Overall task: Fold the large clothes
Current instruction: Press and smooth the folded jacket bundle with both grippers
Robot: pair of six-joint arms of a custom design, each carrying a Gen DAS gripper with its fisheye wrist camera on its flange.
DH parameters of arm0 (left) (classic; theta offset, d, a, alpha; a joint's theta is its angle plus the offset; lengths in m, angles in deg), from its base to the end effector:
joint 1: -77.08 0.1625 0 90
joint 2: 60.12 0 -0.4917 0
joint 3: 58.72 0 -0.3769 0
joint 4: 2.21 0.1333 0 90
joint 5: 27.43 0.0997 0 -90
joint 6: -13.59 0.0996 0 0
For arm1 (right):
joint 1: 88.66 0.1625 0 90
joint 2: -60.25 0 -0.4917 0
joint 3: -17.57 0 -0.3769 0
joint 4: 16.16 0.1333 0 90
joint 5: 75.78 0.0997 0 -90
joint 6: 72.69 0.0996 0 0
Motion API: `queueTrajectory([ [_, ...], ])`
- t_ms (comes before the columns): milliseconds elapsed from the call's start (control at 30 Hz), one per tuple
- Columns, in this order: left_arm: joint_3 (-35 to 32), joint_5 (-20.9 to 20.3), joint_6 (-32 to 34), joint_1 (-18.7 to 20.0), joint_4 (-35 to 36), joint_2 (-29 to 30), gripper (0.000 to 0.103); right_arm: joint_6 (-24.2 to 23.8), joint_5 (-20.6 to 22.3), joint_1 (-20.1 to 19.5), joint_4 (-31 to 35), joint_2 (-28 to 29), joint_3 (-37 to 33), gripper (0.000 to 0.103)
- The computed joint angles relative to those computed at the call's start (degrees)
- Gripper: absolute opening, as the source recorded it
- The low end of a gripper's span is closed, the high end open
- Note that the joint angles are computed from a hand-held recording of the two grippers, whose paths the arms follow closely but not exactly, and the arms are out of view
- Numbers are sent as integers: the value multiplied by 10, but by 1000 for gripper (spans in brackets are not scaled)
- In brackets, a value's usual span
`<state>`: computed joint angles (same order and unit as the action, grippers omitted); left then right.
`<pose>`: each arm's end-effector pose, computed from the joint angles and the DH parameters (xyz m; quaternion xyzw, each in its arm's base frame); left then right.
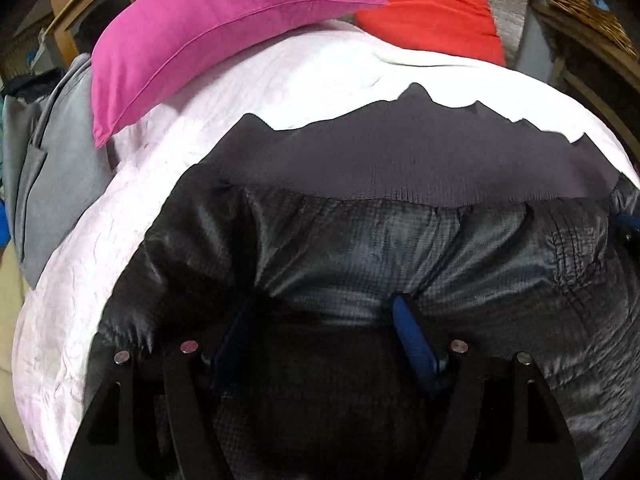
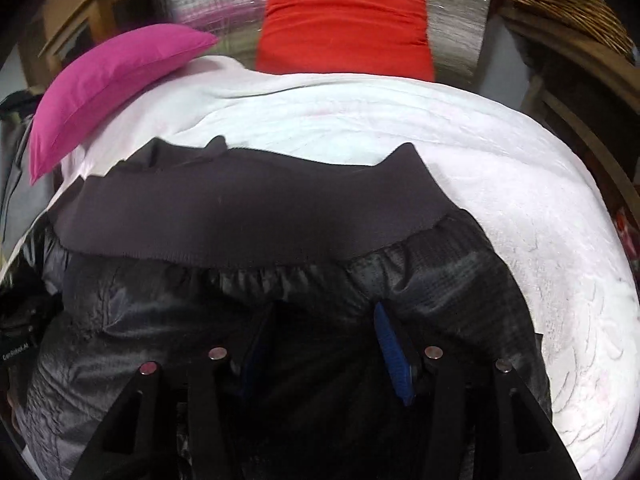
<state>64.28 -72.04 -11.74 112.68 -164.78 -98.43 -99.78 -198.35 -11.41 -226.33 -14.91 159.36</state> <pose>-0.2905 -0.4591 0.0027 0.2697 0.8778 -0.1712 0.3569 -0.0110 -0.4099 0.3221 -0.0183 -0.8661 0.3212 0.3827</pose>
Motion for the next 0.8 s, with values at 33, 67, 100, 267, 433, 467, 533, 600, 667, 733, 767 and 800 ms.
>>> queueTrajectory([
  [33, -1, -6, -18, -3, 27, -14, 74, 12, 2, 3, 5, -10, 2, 55],
  [67, 7, -5, -28, -10, 33, -29, 74, 24, 12, 9, 1, -30, 16, 57],
  [100, 18, 1, -31, -18, 20, -39, 74, 23, 21, 18, -12, -48, 33, 57],
  [267, 94, -10, -54, -83, -56, -88, 74, 41, 51, 69, -44, -101, 106, 69],
  [433, 134, -2, -70, -134, -104, -47, 74, 29, 23, 92, -133, -32, 163, 69],
  [467, 134, 0, -78, -136, -92, -32, 74, 25, 10, 87, -165, 1, 171, 69],
  [533, 127, 9, -79, -130, -93, -5, 74, -11, -2, 64, -243, 61, 178, 70],
  [600, 133, 13, -76, -124, -117, 9, 76, -55, -31, 68, -332, 123, 179, 72],
  [667, 133, 20, -65, -117, -129, 18, 79, -55, -39, 69, -351, 136, 177, 72],
  [733, 127, 24, -58, -114, -124, 22, 81, -41, -38, 62, -326, 121, 169, 73],
  [767, 123, 20, -56, -110, -115, 19, 81, -29, -32, 56, -304, 108, 166, 73],
  [800, 119, 13, -58, -107, -106, 14, 81, -16, -28, 54, -275, 92, 161, 73],
])
